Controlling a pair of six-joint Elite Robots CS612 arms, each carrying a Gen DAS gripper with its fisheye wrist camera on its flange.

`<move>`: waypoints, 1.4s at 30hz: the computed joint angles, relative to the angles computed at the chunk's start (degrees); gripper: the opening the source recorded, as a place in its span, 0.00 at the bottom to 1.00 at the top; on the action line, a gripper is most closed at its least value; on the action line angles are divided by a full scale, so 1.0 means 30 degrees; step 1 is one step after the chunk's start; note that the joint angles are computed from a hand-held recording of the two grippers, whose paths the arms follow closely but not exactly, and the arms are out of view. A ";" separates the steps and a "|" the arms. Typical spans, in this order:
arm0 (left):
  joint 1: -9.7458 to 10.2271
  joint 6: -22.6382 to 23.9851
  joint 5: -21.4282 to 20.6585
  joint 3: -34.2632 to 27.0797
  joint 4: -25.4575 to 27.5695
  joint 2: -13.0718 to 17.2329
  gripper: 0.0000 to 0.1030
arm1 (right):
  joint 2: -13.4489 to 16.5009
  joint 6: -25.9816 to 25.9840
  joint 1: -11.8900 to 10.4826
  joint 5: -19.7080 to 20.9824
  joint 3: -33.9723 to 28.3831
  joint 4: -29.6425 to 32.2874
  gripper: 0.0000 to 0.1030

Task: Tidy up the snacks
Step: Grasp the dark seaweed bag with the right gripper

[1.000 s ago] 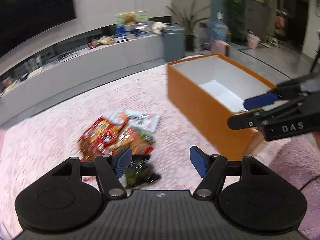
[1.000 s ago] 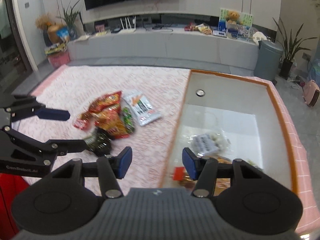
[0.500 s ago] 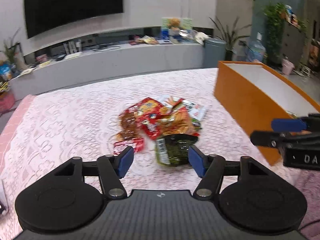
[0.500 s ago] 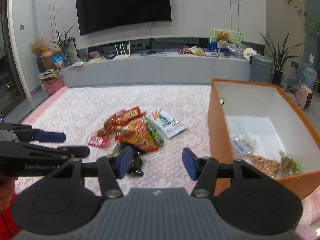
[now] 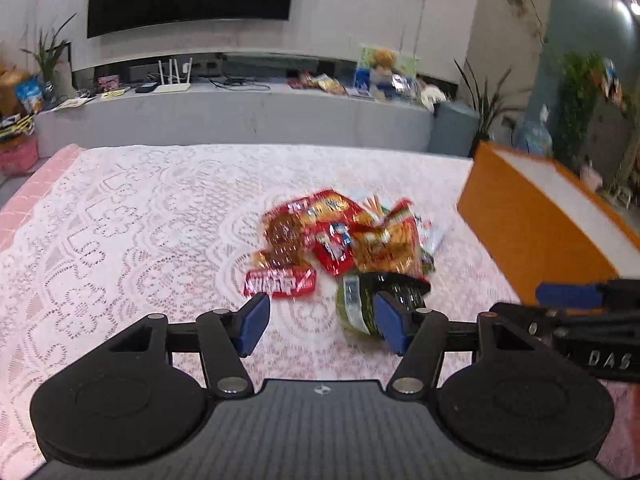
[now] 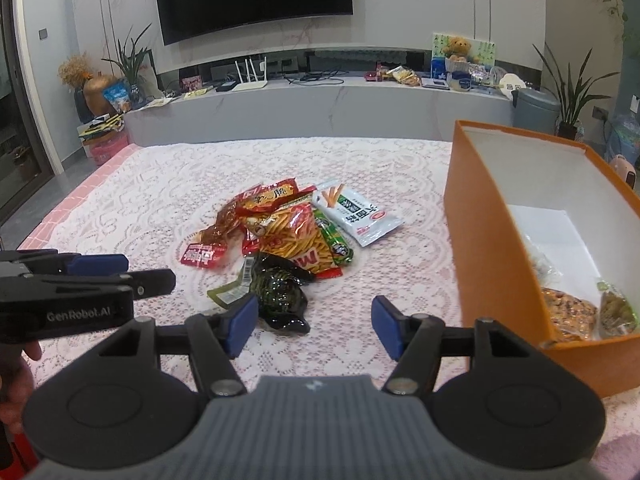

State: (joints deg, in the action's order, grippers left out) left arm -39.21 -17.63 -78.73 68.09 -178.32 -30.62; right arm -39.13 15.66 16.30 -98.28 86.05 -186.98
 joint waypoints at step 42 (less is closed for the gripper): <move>0.0756 0.1223 -0.2279 -0.3744 0.6035 0.1420 0.55 | 0.2611 0.0389 -0.0298 0.2312 -0.4623 0.4467 0.46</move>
